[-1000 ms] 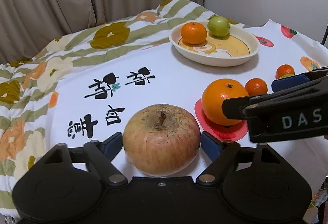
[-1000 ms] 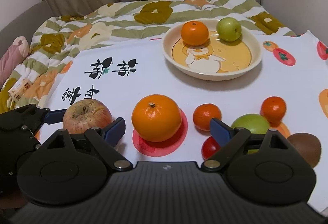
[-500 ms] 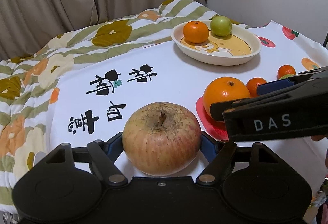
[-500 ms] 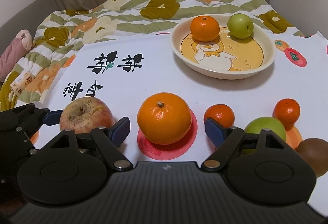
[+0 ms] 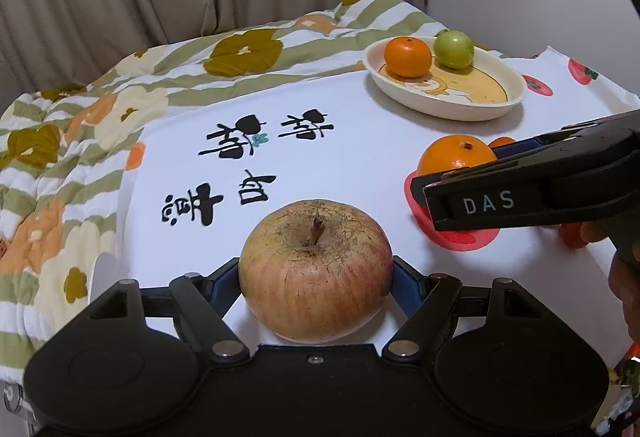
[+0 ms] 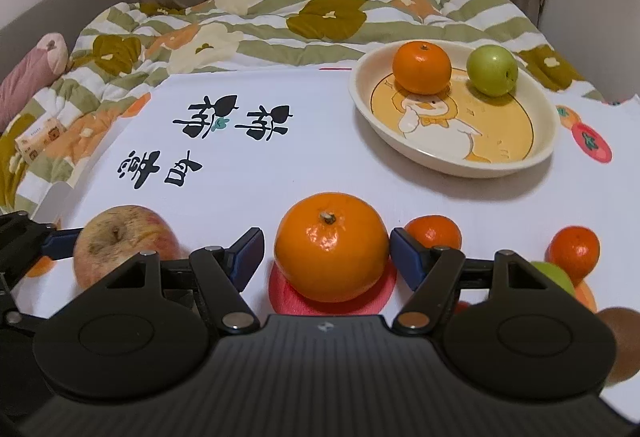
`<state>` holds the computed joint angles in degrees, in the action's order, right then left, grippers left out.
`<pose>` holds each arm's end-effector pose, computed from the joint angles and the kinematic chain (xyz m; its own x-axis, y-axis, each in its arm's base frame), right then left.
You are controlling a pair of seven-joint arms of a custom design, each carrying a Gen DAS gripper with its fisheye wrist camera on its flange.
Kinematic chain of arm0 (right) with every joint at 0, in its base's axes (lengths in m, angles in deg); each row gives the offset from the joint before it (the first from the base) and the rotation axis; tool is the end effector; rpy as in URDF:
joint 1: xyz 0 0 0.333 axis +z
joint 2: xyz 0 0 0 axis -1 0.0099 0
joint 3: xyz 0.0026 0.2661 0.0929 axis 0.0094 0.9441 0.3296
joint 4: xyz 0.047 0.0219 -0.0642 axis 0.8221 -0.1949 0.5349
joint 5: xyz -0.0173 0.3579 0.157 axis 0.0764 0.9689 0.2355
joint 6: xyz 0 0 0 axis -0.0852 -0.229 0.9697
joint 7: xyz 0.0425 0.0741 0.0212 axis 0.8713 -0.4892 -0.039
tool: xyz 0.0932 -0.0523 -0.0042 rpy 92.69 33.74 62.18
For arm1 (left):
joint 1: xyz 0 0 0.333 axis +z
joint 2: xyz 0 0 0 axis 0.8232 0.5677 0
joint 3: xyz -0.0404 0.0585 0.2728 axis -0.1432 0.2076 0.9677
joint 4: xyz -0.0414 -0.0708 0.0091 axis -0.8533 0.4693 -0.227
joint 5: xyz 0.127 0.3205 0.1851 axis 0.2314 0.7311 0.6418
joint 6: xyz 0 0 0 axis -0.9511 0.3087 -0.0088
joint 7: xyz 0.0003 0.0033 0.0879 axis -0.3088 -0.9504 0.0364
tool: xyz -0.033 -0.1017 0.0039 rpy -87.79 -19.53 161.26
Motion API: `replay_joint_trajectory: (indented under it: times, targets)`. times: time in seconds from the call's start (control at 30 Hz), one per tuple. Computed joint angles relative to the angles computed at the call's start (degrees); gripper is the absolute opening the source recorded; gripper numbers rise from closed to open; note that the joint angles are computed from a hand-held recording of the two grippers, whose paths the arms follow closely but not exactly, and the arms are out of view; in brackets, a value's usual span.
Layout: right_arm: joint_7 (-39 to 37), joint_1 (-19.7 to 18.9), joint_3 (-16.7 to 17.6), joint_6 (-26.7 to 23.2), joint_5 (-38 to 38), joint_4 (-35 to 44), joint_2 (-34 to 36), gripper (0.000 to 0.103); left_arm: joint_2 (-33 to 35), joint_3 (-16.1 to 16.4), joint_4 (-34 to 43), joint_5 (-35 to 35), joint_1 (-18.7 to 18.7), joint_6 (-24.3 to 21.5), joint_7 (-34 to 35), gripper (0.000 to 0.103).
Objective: Organize fruits
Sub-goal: 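Grasp the red apple with the left tool while the right tool grasps the large orange, then lower the red apple and large orange into the duck bowl and release both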
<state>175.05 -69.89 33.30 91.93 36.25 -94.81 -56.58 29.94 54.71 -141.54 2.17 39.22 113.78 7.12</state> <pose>0.6253 0.2256 0.4693 0.0252 -0.9979 -0.0594 -0.7190 0.0232 -0.6946 0.6049 -0.2919 0.4774 -0.3939 -0.9132 -0.1040 -0.6511 0.3571 -0.6698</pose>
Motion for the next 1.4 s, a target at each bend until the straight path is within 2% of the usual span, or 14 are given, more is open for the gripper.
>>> replay_joint_trajectory:
  times: [0.27, 0.4, 0.73, 0.93, 1.13, 1.4]
  targets:
    - [3.42, 2.15, -1.67, -1.62, -8.17, 1.19, 0.92, 0.078, -2.58, 0.21, -2.65, 0.53, 0.15, -0.65, -2.98, 0.08]
    - [2.12, 0.61, -0.21, -0.32, -4.37, -0.16, -0.11, 0.078, -4.03, 0.14, -3.94, 1.29, 0.48, -0.68, -4.53, 0.08]
    - [1.08, 0.26, 1.25, 0.98, -2.65, -2.6, -4.65, 0.077, -7.8, -0.53, -5.7, 2.95, 1.39, -0.41, -7.86, 0.08]
    - [-1.4, -1.51, 2.24, 2.27, 0.02, -4.79, -8.71, 0.077, -8.26, -0.91, -3.44, 6.29, 0.82, -1.96, -10.92, 0.08]
    - [-7.84, -4.47, 2.76, 2.88, 5.62, -6.28, -12.03, 0.077, -6.81, -1.31, 1.27, 9.54, -0.69, -4.52, -14.25, 0.08]
    - [-24.51, -8.73, 1.81, 1.74, 18.73, -5.03, -13.18, 0.077, 1.02, -0.95, 15.13, 13.22, -5.6, -10.68, -18.97, 0.08]
